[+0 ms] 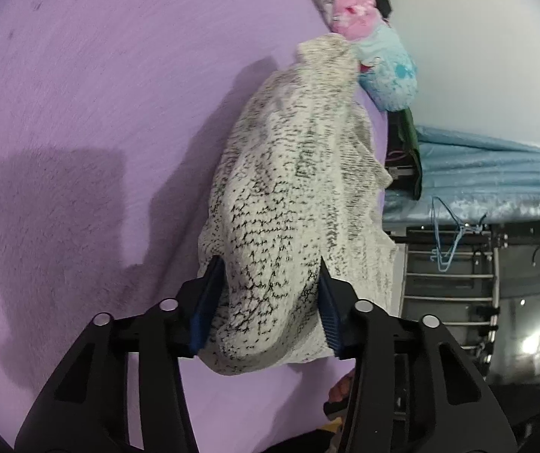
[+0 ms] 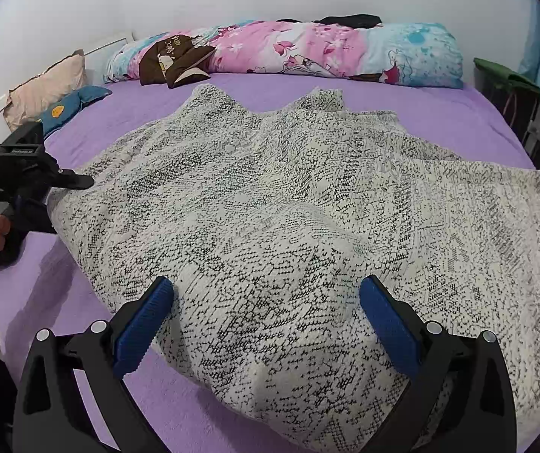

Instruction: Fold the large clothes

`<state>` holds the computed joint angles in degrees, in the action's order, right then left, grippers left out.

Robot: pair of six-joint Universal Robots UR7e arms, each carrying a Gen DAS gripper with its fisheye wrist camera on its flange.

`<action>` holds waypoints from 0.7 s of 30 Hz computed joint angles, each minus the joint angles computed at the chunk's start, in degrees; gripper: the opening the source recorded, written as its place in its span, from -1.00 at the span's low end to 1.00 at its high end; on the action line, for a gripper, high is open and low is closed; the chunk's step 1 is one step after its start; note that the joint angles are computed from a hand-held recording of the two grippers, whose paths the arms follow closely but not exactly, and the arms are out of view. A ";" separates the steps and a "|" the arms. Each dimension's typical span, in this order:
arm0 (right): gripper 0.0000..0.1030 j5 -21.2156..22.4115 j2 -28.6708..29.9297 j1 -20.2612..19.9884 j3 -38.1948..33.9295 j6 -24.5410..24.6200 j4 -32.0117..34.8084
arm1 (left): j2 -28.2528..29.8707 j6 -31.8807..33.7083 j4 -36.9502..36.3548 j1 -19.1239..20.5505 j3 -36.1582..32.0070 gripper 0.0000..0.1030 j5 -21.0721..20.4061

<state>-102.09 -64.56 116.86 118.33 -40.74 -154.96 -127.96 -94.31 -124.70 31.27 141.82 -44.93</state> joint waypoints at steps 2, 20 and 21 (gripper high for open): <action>0.89 0.60 -0.22 -0.25 -0.29 0.38 0.76 | 0.46 0.19 1.44 -1.00 -0.93 -0.22 0.96; 0.88 11.51 -2.97 -4.09 -12.72 19.71 22.67 | 21.33 -7.85 25.43 -6.52 -17.17 -0.36 8.55; 0.87 10.05 -2.31 -3.12 -15.28 22.27 25.98 | 23.00 -7.49 26.56 -6.45 -18.15 -0.36 8.56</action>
<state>-92.04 -66.87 113.74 103.05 -18.47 -128.98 -104.97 -101.80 -98.14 24.82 123.67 -36.37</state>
